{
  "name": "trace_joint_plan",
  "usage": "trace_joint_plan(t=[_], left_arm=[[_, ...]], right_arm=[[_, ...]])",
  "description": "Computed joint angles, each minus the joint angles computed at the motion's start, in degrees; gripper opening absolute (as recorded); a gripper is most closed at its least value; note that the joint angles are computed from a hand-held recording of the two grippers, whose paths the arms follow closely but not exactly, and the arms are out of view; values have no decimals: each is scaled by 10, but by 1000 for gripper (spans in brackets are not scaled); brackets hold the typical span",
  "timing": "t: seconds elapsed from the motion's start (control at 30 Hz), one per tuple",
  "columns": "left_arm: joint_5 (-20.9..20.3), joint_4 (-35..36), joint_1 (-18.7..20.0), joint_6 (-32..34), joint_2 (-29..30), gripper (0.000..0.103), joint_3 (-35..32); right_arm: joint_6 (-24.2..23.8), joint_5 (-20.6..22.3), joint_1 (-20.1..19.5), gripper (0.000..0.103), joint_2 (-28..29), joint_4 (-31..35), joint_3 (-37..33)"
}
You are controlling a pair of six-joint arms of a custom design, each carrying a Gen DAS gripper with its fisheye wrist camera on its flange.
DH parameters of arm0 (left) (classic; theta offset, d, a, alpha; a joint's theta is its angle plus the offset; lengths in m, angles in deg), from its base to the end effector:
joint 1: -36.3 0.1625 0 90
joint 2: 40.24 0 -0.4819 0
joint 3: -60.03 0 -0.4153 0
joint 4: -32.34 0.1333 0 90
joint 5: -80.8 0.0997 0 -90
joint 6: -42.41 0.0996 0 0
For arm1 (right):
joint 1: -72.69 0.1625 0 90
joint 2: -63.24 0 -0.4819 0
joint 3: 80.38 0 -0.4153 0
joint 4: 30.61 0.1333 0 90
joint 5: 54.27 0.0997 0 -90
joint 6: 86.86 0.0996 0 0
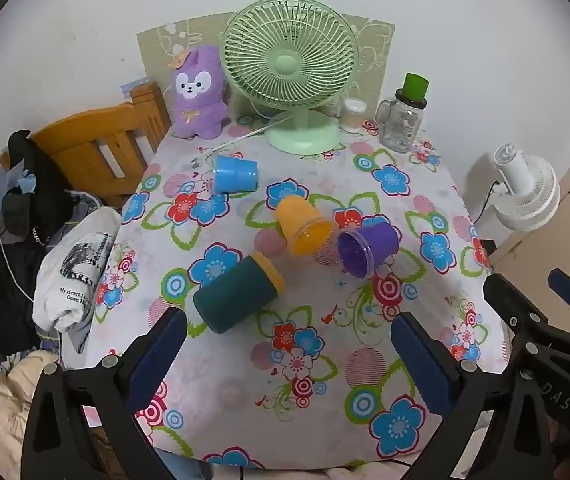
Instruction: Flip cup upside down
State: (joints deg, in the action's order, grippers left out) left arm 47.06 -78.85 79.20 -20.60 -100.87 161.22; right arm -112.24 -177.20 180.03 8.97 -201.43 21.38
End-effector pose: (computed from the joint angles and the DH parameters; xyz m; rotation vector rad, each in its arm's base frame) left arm -0.3126 -0.5855 0.2272 -0.1062 2.2183 -0.7530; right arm 0.2816 -0.6363 0.2325 0.6907 -2.3614 0.6810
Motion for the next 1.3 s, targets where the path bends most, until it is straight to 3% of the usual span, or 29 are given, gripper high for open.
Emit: trace_joint_plan(t=[0.13,0.3,0.37,1.3], left_arm=[[-2,4,1,6,-7,103,2],[13,56,-3,-34,5,103,-7],[9,57,-1,-33,6,103,-11],[-8,24,12,38,-15,103,-5]], right_arm=[[-2,-2,1,103,7,9,-20],[-5,-2,-3,103,6,-16,1],[-5,-4,-5,103,6,6,-8],[64,-34,18,103,14,34,-10]])
